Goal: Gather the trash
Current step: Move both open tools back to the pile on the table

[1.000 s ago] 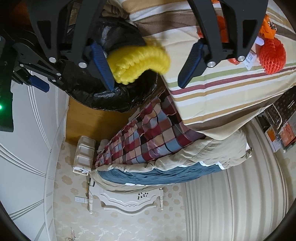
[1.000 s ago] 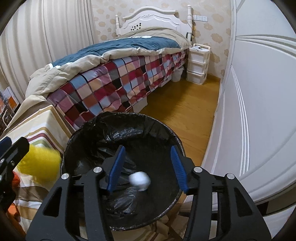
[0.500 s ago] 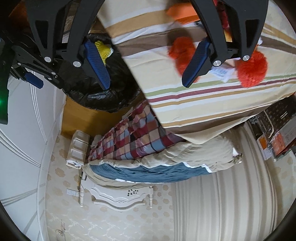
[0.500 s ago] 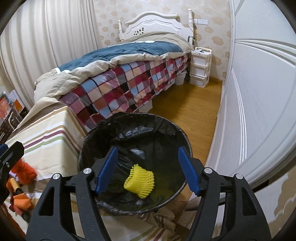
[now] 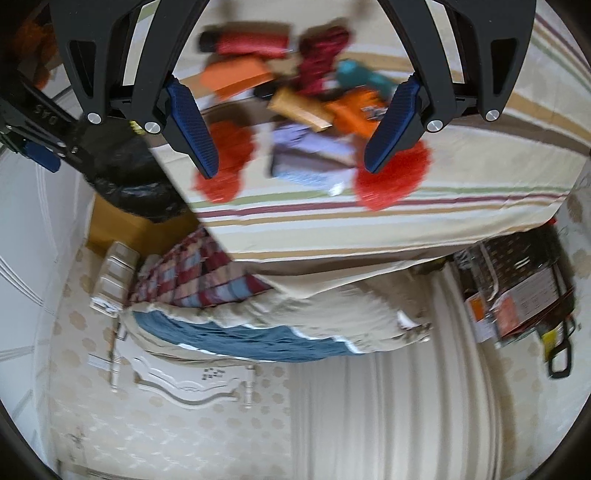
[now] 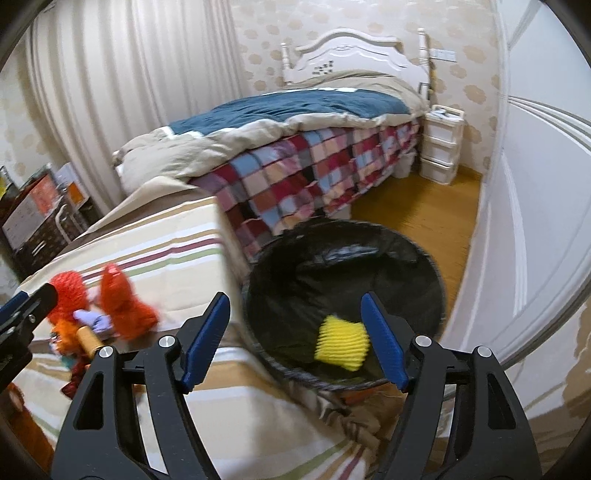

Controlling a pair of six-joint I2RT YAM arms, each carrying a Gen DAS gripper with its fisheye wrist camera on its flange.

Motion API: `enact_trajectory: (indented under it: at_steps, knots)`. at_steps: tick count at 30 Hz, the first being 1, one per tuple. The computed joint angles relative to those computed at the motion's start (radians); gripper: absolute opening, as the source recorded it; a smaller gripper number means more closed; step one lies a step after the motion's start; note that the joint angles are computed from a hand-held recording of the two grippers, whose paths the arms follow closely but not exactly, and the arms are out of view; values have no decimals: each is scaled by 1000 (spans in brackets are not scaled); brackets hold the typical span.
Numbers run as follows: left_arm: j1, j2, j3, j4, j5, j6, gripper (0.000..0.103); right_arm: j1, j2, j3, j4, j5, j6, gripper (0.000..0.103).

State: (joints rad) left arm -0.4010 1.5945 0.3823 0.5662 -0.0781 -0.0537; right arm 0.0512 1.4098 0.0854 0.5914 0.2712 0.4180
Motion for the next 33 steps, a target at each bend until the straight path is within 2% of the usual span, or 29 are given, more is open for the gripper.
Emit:
enact_trajectory:
  at_steps: [11, 21, 24, 29, 33]
  knots:
    - [284, 60, -27, 48, 106, 73, 81, 292, 137, 151, -63, 89, 90, 72]
    - [393, 141, 23, 54, 164, 91, 82, 342, 371, 361, -101, 54, 73, 71]
    - [400, 163, 43, 48, 177, 94, 82, 326, 418, 416, -124, 27, 57, 55]
    - [390, 193, 82, 29, 191, 98, 82, 313, 460, 478, -150, -8, 37, 38]
    - [373, 212, 115, 9, 194, 98, 82, 295, 479, 515, -169, -32, 24, 35]
